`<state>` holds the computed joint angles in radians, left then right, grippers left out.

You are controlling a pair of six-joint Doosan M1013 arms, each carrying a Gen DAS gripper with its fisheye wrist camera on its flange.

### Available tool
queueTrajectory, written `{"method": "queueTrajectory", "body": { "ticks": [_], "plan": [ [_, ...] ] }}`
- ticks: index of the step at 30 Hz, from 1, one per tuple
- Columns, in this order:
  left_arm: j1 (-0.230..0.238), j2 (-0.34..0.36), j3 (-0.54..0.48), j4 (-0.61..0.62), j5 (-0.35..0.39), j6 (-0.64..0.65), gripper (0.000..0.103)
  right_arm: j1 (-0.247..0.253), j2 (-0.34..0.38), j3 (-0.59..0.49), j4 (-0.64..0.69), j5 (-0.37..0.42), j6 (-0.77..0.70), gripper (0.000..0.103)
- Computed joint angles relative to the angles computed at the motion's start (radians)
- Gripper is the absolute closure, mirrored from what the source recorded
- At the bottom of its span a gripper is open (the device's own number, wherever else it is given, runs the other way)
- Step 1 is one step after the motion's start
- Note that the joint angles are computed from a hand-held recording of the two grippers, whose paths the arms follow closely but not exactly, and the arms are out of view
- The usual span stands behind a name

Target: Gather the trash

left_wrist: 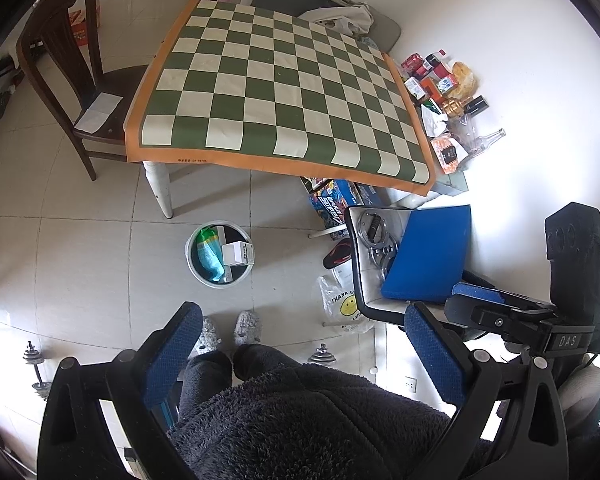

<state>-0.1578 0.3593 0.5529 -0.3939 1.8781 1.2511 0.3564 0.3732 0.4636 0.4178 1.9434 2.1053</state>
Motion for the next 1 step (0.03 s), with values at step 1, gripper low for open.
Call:
{"method": "queueTrajectory", "body": {
  "ticks": [1],
  "plan": [
    [-0.001,0.006,-0.012,-0.002,0.005,-0.001,0.0,0.0,0.0,-0.001,0.001,0.0,0.001,0.0]
  ]
}}
